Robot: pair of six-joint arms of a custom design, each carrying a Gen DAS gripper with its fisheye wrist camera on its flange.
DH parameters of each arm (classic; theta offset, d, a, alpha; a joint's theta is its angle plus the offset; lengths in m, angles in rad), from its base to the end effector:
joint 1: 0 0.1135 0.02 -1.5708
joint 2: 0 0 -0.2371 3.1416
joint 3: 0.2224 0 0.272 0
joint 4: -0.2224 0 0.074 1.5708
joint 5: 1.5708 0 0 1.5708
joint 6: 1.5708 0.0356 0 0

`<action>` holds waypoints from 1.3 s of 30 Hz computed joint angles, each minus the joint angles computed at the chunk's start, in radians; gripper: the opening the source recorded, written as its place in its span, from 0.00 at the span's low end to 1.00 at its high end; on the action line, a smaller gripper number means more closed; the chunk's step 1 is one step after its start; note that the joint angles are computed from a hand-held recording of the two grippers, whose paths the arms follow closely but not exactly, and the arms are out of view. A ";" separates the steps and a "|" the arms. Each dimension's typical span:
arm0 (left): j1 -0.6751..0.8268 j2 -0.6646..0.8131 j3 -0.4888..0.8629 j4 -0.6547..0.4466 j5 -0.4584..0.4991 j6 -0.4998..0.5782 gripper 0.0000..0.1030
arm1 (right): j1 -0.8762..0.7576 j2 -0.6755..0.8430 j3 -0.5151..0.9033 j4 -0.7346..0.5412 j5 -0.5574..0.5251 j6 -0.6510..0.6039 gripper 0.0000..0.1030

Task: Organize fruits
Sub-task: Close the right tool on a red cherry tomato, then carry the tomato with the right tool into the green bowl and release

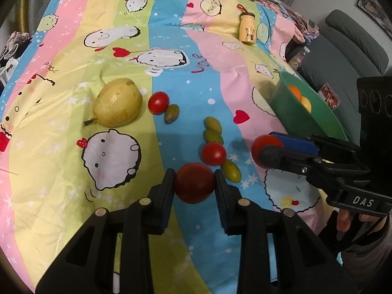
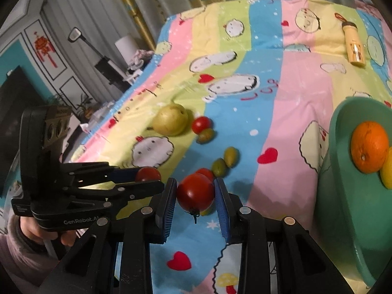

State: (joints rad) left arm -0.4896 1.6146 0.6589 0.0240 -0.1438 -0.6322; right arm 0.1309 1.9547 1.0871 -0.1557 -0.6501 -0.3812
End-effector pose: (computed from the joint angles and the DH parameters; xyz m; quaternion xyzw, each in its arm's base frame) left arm 0.2651 -0.1355 0.0806 -0.0900 0.9429 -0.1089 0.3016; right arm 0.3733 0.0709 0.0824 -0.3146 0.8607 0.2731 0.2926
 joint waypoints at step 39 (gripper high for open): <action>-0.207 0.123 0.527 -0.370 -0.237 0.017 0.31 | -0.359 -0.088 0.060 -0.089 -0.301 -0.092 0.32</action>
State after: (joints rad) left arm -0.6966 1.7376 1.1857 -0.3460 -0.3809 -0.6147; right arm -0.2277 1.8664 1.1475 -0.2443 -0.9507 -0.4729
